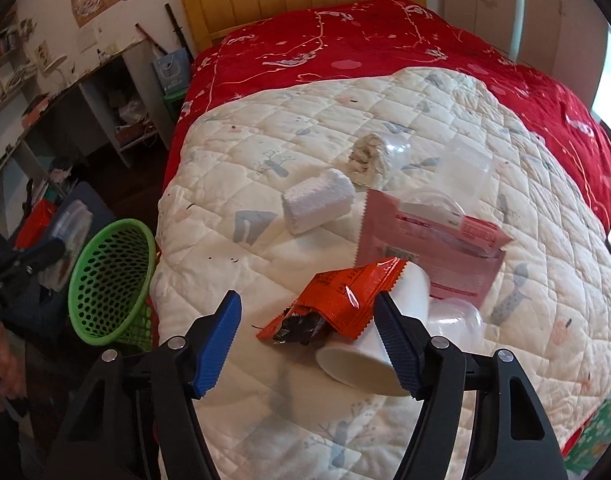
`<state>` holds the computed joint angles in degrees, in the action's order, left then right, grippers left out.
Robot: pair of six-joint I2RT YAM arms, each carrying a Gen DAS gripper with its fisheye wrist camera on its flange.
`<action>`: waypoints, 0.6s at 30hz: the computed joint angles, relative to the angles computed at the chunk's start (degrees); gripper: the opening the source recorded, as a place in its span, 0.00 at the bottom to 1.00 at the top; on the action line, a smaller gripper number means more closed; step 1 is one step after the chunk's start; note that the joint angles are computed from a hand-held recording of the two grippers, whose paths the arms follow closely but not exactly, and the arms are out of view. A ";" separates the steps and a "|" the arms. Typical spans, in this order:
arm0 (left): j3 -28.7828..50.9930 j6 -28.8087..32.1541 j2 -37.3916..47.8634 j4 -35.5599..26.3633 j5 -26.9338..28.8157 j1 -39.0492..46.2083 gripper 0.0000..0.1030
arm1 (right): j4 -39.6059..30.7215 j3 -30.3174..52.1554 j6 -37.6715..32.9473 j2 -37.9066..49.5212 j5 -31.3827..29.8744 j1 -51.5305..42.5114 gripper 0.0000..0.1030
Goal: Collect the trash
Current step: 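Carry the lid to the green wastebasket with left tool while right tool grasps red wrapper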
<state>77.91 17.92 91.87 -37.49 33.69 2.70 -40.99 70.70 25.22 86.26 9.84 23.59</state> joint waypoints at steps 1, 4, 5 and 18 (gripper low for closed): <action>0.12 0.12 0.12 0.02 -0.06 1.08 0.04 | 0.21 0.35 -0.15 0.56 -0.15 0.37 0.64; 0.70 0.47 1.04 -0.05 -0.08 3.98 0.04 | 1.21 0.96 -0.73 1.61 -0.62 1.01 0.62; 0.83 0.45 1.32 -0.06 -0.14 4.64 0.04 | 1.28 1.29 -0.94 1.99 -0.45 1.11 0.60; 0.45 1.58 6.19 1.21 -3.17 11.51 0.04 | 0.35 6.02 0.34 9.99 0.90 -0.28 0.38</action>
